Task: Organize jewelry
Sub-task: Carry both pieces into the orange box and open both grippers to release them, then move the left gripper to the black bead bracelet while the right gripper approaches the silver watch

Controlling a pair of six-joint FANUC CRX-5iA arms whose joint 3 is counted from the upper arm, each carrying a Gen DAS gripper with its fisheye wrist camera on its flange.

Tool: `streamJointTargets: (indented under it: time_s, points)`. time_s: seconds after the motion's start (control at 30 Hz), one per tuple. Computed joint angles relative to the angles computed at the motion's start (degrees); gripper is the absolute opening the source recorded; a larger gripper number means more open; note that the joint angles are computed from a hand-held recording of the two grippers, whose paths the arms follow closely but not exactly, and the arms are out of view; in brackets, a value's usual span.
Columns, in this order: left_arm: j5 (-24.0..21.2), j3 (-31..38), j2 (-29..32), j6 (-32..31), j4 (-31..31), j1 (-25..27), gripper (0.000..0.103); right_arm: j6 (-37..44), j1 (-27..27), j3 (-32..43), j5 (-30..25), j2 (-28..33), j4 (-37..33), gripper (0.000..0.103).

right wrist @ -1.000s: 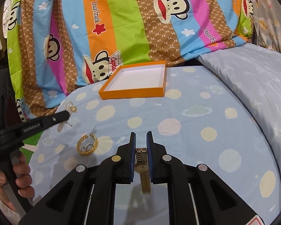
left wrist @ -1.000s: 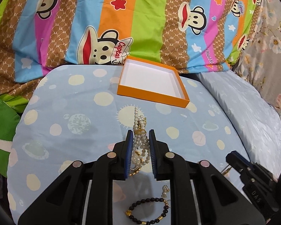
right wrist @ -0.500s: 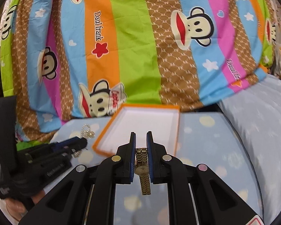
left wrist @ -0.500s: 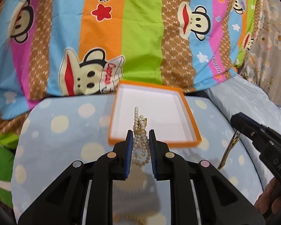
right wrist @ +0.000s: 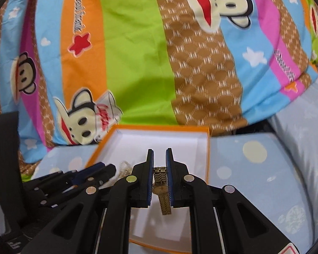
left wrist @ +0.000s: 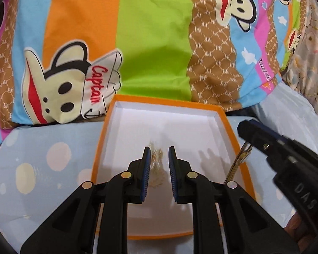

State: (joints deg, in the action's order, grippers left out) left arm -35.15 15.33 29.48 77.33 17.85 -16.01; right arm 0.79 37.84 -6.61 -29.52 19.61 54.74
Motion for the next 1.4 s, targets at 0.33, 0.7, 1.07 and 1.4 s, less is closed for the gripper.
streamJointTargets:
  time_s: [0.33,0.7,1.07,1.4]
  points:
    - [-1.14,-2.60,-1.03,2.03,-2.40,0.36,0.056,0.00,1.33,-4.90,0.83,-1.72,-1.55,0.027]
    - [-5.44,-4.78,-4.19,5.97,-11.09,-0.59,0.056,6.24,6.03,-6.00,-4.61,-3.71,-10.10,0.025]
    - [-4.72,-14.53,-11.41,2.40,-8.43,-1.15,0.056,-0.63,10.69,-14.39,-5.81,-10.74,-8.63,0.022]
    - [1.14,-23.49,-18.55,-0.46,-3.64,-1.09,0.063,-14.26,14.67,-24.11,-7.90,-18.47,4.75,0.027]
